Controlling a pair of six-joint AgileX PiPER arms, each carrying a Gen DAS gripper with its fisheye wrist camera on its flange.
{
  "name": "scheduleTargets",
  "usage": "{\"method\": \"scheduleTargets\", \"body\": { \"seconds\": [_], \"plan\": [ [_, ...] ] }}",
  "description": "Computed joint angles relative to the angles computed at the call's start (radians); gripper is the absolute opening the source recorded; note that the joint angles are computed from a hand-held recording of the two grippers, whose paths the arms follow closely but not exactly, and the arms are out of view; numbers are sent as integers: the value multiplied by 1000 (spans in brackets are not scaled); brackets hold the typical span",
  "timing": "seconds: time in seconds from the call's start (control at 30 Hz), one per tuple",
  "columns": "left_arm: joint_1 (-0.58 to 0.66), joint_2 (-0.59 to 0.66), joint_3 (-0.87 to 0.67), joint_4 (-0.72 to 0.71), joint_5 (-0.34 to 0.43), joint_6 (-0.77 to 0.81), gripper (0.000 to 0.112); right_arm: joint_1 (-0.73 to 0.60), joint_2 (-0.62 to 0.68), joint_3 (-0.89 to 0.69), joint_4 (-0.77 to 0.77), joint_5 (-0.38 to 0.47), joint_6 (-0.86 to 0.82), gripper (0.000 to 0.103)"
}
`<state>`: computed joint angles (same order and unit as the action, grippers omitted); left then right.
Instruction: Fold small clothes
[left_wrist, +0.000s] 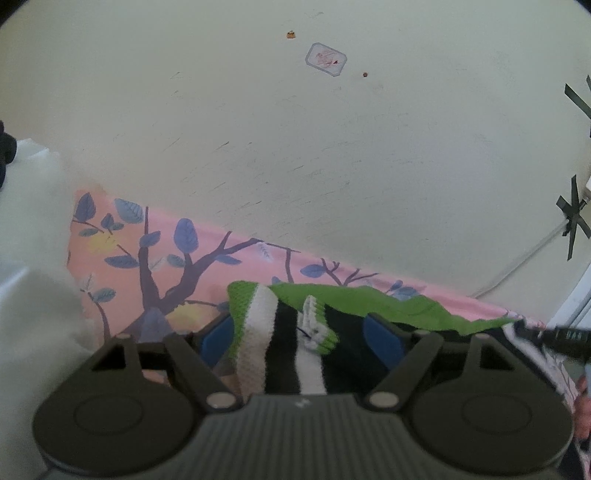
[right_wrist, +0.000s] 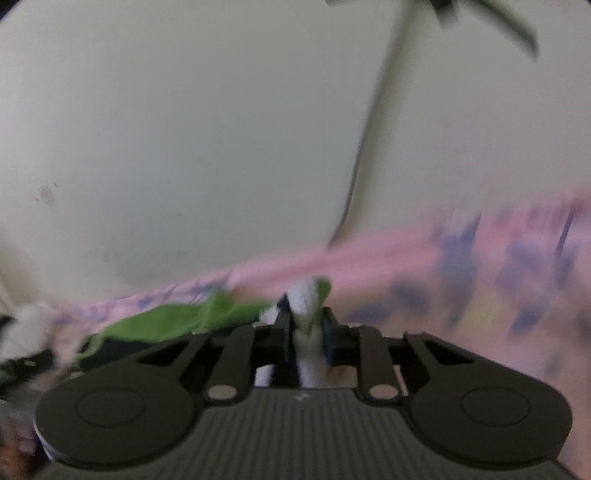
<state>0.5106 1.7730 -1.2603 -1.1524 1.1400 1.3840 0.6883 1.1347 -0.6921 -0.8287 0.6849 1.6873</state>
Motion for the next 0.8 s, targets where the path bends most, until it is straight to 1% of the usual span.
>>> {"method": "scheduleTargets", "body": {
  "seconds": [0.03,0.07,0.1,0.13,0.17,0.2,0.23,0.27,0.3,0.33,0.4,0.47,0.53,0.6,0.7,0.73,0.8],
  "plan": [
    [0,-1,0,2,-1,-2,79,-5,33,-40,3,64,-69,0],
    [0,-1,0,3,-3,-3,79,-3,85,-88,12,149,-144,0],
    [-1,-2,0,6,-5,-4,79,-14,124,-124,49,195,-209,0],
    [-2,-2,0,9,-7,-6,79,-39,154,-139,95,205,-263,0],
    [-3,-2,-1,11,-9,-7,79,-47,161,-141,118,211,-278,0],
    [-4,-2,-1,12,-13,-8,79,-38,147,-132,110,222,-252,0],
    [-5,-1,-2,12,-16,-12,79,-11,125,-115,80,232,-186,7],
    [-5,2,-5,13,-17,-18,79,38,67,-84,46,252,-89,31],
    [-6,3,-7,15,-18,-25,79,80,40,-86,25,272,-22,43],
    [-6,6,-11,17,-18,-34,79,125,28,-91,-1,295,37,46],
    [-3,9,-13,11,-20,-44,79,196,30,-135,-26,284,50,46],
    [4,8,-11,-6,-23,-44,79,243,73,-202,-27,231,0,45],
    [12,10,-13,-22,-22,-47,78,271,155,-293,-4,159,-106,45],
    [20,16,-21,-33,-16,-58,75,290,265,-399,41,85,-231,45],
    [28,29,-39,-39,2,-73,75,305,431,-538,100,19,-394,45],
    [28,31,-41,-40,5,-73,75,302,489,-590,140,8,-472,45],
    [29,31,-42,-41,11,-67,75,302,583,-688,187,64,-591,29]
  ]
}}
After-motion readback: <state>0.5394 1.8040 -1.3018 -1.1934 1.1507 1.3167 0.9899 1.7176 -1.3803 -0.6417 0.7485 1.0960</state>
